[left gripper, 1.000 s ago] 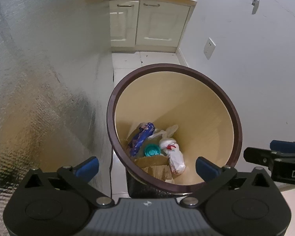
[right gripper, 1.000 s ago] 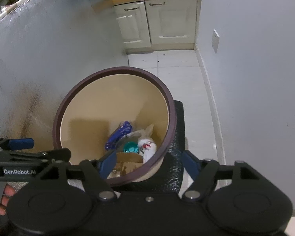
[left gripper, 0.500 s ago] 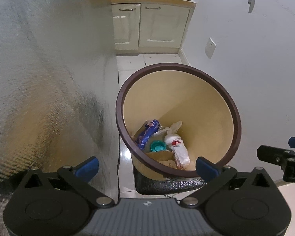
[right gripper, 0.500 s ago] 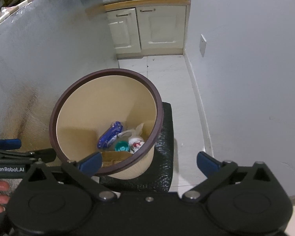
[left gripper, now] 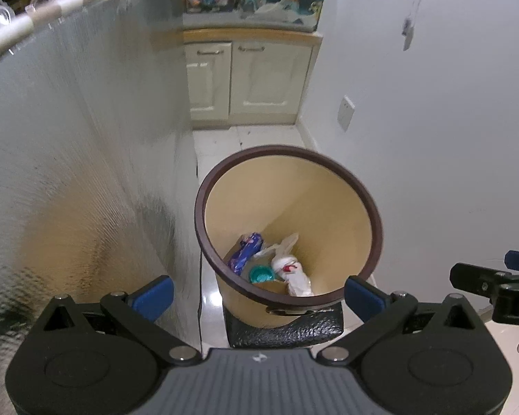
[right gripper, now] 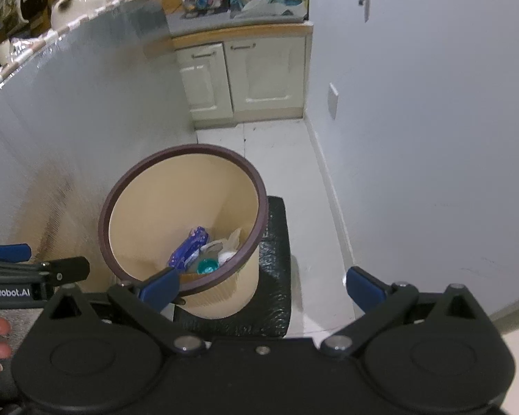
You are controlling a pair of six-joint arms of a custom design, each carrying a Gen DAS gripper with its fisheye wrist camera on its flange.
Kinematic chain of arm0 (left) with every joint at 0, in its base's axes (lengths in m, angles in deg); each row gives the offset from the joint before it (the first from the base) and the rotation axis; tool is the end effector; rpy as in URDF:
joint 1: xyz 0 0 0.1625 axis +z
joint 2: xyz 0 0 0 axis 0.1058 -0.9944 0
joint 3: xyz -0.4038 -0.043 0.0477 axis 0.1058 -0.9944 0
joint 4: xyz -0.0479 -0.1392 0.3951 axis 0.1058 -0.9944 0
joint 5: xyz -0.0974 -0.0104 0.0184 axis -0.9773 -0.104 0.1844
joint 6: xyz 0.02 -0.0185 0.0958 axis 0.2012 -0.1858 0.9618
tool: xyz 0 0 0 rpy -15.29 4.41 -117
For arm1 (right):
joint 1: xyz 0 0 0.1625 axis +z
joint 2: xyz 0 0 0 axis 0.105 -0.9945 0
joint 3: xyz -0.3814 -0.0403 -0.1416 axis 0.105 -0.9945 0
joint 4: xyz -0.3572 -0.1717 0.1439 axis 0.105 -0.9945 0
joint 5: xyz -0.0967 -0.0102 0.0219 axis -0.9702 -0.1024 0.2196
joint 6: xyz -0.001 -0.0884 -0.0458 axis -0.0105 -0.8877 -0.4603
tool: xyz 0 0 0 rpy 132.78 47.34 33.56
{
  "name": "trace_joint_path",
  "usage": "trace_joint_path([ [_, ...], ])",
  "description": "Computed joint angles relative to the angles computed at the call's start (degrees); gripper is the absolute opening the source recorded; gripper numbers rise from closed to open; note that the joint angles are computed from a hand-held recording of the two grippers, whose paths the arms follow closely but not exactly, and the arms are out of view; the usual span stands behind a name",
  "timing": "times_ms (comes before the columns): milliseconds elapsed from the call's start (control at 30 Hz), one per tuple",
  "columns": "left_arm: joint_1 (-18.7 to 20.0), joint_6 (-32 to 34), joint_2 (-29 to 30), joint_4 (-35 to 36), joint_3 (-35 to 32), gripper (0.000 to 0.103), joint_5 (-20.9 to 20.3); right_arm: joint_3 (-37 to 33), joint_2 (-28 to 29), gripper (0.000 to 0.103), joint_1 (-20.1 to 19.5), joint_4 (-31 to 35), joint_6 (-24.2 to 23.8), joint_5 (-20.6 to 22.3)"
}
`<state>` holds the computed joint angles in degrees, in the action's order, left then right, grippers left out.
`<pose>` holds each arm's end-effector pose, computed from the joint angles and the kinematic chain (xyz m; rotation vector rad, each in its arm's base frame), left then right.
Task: Collect trash
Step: 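Withdraw both open tools from the wastebasket back toward the table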
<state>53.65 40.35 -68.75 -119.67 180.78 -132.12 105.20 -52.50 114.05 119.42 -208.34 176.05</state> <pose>-0.1193 -0.5852 0.3070 0.7248 2.4256 -0.5512 0.3489 -0.5049 0.0863 -0.0279 -2.2250 0.8826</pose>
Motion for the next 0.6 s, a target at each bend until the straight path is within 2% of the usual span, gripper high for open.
trace_joint_path([
  [400,-3.96,2.55,-8.04,-2.92,5.23,0.103,-2.67,6.32,-3.88,0.103,6.09,-4.3,2.67,6.32],
  [600,-6.12,4.32,-12.65,-4.15,7.55,0.103,-4.58,8.09,-5.26,0.103,9.49,-7.37,2.08,9.88],
])
